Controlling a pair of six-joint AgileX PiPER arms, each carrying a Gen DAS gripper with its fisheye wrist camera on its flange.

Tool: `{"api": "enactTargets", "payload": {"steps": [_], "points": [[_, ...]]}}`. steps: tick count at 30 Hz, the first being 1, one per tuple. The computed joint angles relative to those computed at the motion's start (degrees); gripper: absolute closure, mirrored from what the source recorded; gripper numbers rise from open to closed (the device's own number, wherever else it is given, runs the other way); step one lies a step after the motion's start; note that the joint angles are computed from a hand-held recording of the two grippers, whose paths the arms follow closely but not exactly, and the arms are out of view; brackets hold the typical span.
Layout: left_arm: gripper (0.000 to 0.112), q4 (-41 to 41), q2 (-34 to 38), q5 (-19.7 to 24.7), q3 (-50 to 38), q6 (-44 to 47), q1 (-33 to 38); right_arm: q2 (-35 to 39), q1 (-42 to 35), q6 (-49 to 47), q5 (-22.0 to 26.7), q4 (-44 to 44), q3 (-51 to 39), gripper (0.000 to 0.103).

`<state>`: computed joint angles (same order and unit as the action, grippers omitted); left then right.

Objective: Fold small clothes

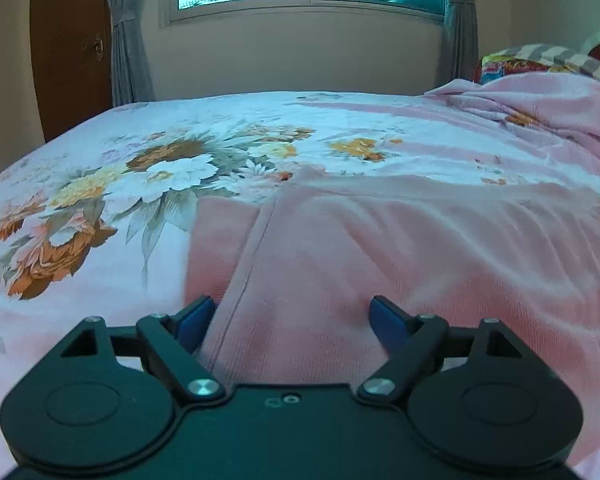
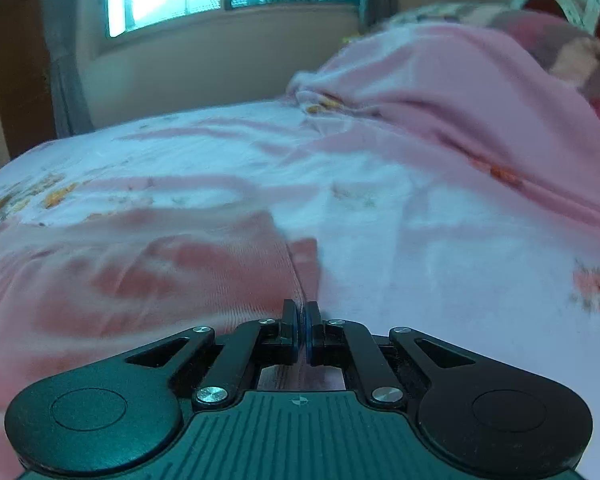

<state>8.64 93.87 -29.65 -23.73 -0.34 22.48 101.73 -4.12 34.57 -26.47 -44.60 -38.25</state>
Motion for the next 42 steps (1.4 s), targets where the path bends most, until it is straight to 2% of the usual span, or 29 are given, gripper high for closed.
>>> {"api": "enactTargets", "payload": {"steps": [3,6,7,9,10,12,13,14,16,18,21,25,27,29,32,34,37,40,42], "points": [[0.030,-7.5,-1.6,0.8,0.8,6.4,-2.8,-1.9,1.9,-0.1,3.3,3.7,0.1,0.100],[0.032,-17.6,-2.7,-3.8,4.0,17.9,-7.0,-9.4,3.2,-5.6,0.3,10.7,5.9,0.100],[0.032,-18.4,-1.2,-5.1,3.8,20.0,-7.5,-10.9,3.5,-4.8,-1.5,9.2,7.4,0.100],[0.032,-20.7,-0.2,-7.9,5.0,22.4,-8.9,-13.5,5.2,-10.0,-5.7,11.3,11.9,0.100],[0.032,-20.5,0.3,-8.5,4.9,22.2,-8.9,-13.1,6.9,-12.2,-5.0,12.2,12.3,0.099],[0.031,-19.6,0.6,-7.9,4.5,21.3,-8.3,-9.3,11.4,-15.4,1.6,13.8,10.1,0.100],[0.030,-18.5,0.7,-7.4,4.2,20.3,-7.6,-7.7,13.0,-20.3,2.9,18.0,9.6,0.099],[0.030,-16.7,0.6,-6.7,4.0,18.8,-6.7,-7.4,14.2,-26.0,1.9,22.7,10.3,0.098],[0.030,-13.0,0.5,-5.4,3.5,15.6,-4.9,-7.9,15.4,-30.5,1.7,27.9,10.8,0.096],[0.030,-9.8,0.5,-4.2,3.0,12.7,-3.5,-9.8,14.7,-28.0,2.3,26.2,11.6,0.095],[0.029,-8.5,0.7,-4.4,3.0,11.4,-3.0,-14.3,12.4,-26.1,-3.4,22.1,16.5,0.095],[0.029,-8.1,0.9,-4.8,3.2,10.8,-2.8,-18.1,7.7,-24.3,-6.9,15.2,22.2,0.095],[0.029,-8.3,0.8,-4.7,3.3,10.9,-2.8,-16.5,8.1,-28.6,-3.5,19.1,21.6,0.095],[0.028,-7.3,0.7,-4.2,3.2,10.3,-2.3,-13.7,3.8,-26.8,-6.2,16.6,22.0,0.095],[0.028,-4.8,-0.1,-3.2,3.3,9.1,-0.4,-14.4,3.1,-26.3,-4.3,17.5,21.5,0.095],[0.028,2.6,-1.0,-1.7,3.2,3.6,3.6,-16.2,3.2,-23.9,-2.6,15.3,21.3,0.095],[0.028,11.2,-1.4,-1.9,2.9,-2.4,9.4,-20.2,0.5,-18.7,-5.5,8.8,22.4,0.095],[0.030,7.9,-2.8,-6.0,3.2,0.9,10.4,-20.8,2.0,-14.6,-4.2,6.9,19.7,0.095],[0.030,13.1,-3.1,-6.8,1.3,-3.8,11.3,-18.3,4.2,-12.6,-2.6,8.0,15.5,0.095]]}}
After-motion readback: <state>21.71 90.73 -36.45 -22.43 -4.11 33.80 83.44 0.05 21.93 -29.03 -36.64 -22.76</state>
